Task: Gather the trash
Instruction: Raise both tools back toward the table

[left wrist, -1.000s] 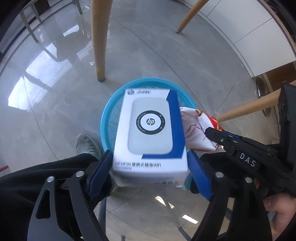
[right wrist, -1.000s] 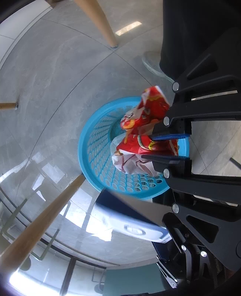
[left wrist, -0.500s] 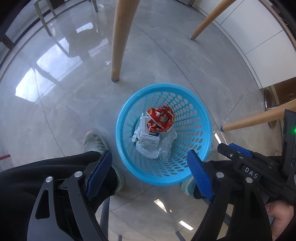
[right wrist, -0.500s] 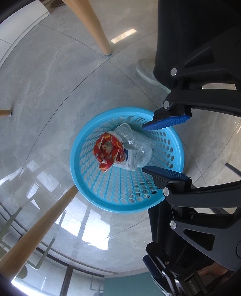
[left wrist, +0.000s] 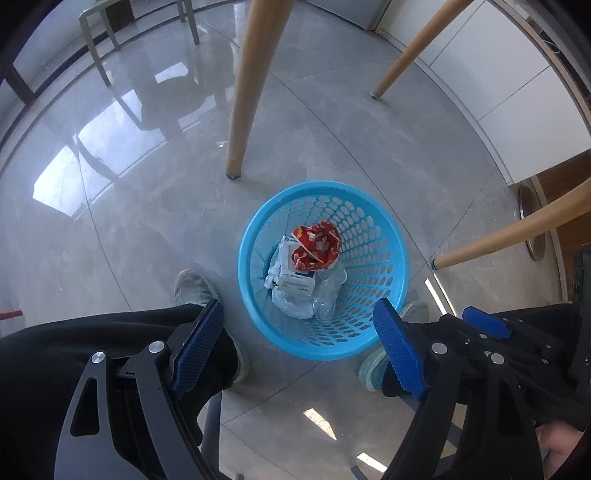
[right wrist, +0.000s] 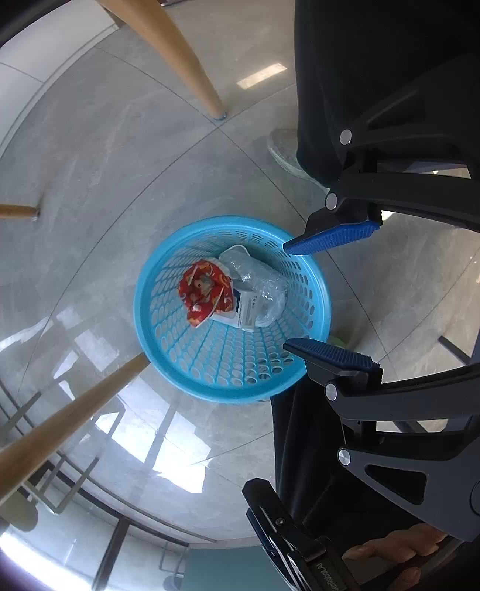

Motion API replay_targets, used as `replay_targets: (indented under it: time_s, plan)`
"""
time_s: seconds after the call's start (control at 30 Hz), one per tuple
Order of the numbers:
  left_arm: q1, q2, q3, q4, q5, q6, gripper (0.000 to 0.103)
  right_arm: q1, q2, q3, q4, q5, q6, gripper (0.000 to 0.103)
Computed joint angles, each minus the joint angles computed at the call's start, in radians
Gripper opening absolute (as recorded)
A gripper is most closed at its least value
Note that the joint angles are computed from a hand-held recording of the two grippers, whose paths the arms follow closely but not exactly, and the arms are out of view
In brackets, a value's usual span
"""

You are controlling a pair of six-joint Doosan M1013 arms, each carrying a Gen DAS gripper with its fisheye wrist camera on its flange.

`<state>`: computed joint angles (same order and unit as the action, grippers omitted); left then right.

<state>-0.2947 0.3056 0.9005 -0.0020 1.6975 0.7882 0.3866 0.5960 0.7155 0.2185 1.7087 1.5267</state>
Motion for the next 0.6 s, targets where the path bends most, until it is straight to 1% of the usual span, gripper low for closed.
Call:
replay_targets:
  time_s: [0.13,0.23,0.4,0.5,0.6]
  plan:
    - [-0.015,-0.020,-0.001,0.034,-0.005,0.005,0.082,0.003,-0.045,0.037,-0.011,-0.042,-0.044,0.051]
    - [-0.024,-0.034,0.000,0.048,-0.011,0.002,0.082,0.004,-0.068,0.049,-0.018,-0.058,-0.070,0.053]
    - [-0.049,-0.048,-0.018,0.087,-0.013,0.015,0.083,-0.007,-0.102,0.064,0.003,-0.072,-0.097,0.056]
    - [-0.069,-0.057,-0.028,0.112,-0.013,0.031,0.083,-0.017,-0.125,0.074,0.027,-0.080,-0.113,0.059]
    - [-0.081,-0.069,-0.030,0.125,-0.021,0.045,0.083,-0.024,-0.156,0.092,0.033,-0.104,-0.151,0.062]
